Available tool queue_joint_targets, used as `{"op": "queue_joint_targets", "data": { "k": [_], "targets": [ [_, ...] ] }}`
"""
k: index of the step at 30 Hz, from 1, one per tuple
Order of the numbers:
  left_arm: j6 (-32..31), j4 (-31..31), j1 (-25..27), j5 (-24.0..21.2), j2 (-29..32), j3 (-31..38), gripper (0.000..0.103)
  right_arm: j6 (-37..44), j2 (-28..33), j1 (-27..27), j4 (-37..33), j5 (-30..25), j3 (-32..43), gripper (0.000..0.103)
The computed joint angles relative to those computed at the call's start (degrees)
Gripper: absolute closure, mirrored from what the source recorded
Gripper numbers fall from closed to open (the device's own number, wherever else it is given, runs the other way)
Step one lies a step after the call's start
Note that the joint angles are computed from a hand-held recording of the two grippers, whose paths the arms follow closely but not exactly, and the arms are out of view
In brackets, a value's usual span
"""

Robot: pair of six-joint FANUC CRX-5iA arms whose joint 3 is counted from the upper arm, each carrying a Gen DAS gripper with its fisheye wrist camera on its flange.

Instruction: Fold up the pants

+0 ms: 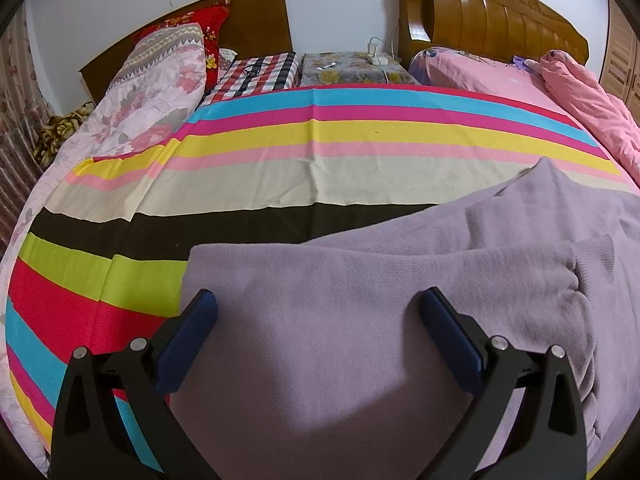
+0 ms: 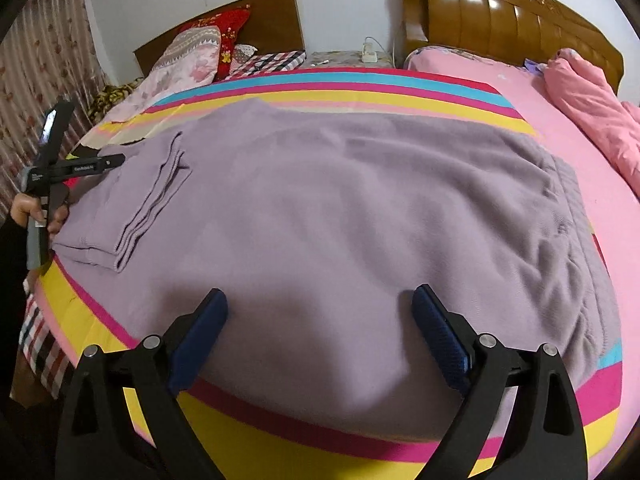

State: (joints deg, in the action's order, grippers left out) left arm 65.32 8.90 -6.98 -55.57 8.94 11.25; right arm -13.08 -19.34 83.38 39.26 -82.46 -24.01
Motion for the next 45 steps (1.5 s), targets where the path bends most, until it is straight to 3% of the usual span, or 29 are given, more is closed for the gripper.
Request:
{"op": "queue_joint_targets", "data": {
  "k": [3, 4, 6, 7, 9, 11, 13, 15, 17, 19, 21, 22, 25, 27, 30, 32, 38, 41, 42, 43, 45],
  "targets": [
    [-0.1, 0.1, 0.0, -0.8, 0.4, 0.6, 0.001, 0.6, -1.6, 2.5, 0.0, -1.9, -1.3, 0.013],
    [2.5, -2.3, -0.7, -3.0, 1.0, 2.7, 0.001, 0.0, -2.1, 3.8, 0.0, -3.2, -1.4, 0.013],
    [13.7, -8.5, -2.6, -10.0, 2.9, 9.2, 0.002, -3.6, -2.9, 6.8, 1.4, -6.9, -1.7, 0.013],
    [16.5, -7.7, -3.1, -10.7, 2.7, 10.5, 0.003, -5.6, -3.2, 8.1, 2.1, -9.1, -2.1, 0.013],
    [13.8, -1.2, -4.4, -6.2, 1.6, 9.0, 0.002, -9.2, -4.2, 10.2, 3.9, -12.1, -3.6, 0.013],
    [7.6, 1.3, -9.4, -4.5, 3.4, 11.9, 0.002, -14.3, -5.2, 11.3, 5.8, -13.4, -5.3, 0.013],
    [1.4, 3.3, -14.2, -5.8, 7.2, 15.9, 0.002, -15.0, -5.5, 10.3, 6.0, -12.3, -5.8, 0.013],
    [-3.5, 6.8, -18.0, -10.2, 12.9, 21.0, 0.002, -12.9, -4.2, 8.6, 4.9, -12.9, -4.8, 0.013],
    [-3.1, 5.0, -21.1, -12.7, 16.9, 25.1, 0.002, -12.5, -3.8, 7.7, 2.5, -13.5, -4.0, 0.013],
    [-3.6, 1.1, -23.9, -11.6, 18.4, 25.8, 0.002, -13.7, -6.2, 8.5, 1.6, -12.5, -5.5, 0.013],
    [-3.0, -5.0, -26.2, -6.8, 17.8, 23.1, 0.001, -17.9, -8.8, 13.0, 4.5, -14.5, -7.7, 0.013],
    [-1.9, -4.1, -26.0, -5.6, 17.4, 22.1, 0.001, -21.9, -10.4, 16.7, 7.3, -16.8, -9.4, 0.013],
    [0.1, 1.1, -23.9, -9.5, 19.9, 24.3, 0.001, -36.5, -15.2, 29.0, 11.8, -26.6, -13.9, 0.012],
    [0.6, 1.4, -23.9, -9.5, 20.0, 24.2, 0.001, -47.6, -17.7, 36.6, 8.0, -33.7, -14.7, 0.012],
    [1.3, 0.3, -24.1, -8.2, 19.2, 23.2, 0.001, -59.7, -20.8, 42.0, 2.3, -36.5, -15.5, 0.012],
    [1.8, 0.3, -24.3, -8.0, 18.8, 22.8, 0.001, -66.5, -21.9, 44.9, 2.7, -37.4, -18.1, 0.012],
    [1.5, 0.5, -24.0, -8.1, 19.2, 23.1, 0.001, -61.4, -22.0, 39.0, 8.7, -34.1, -18.8, 0.012],
    [2.1, -0.7, -24.3, -8.1, 18.8, 23.2, 0.001, -60.9, -25.8, 35.0, 9.3, -26.4, -20.2, 0.012],
    [4.0, -4.2, -25.2, -9.4, 18.4, 24.6, 0.002, -59.6, -25.9, 32.6, 9.8, -23.1, -20.5, 0.011],
    [3.9, -4.7, -25.4, -8.5, 17.1, 24.0, 0.003, -57.9, -25.0, 30.6, 9.3, -21.5, -19.7, 0.009],
    [-1.0, 2.3, -23.4, -2.3, 10.7, 16.6, 0.002, -56.0, -24.6, 27.9, 9.0, -19.3, -19.1, 0.008]
  ]
}}
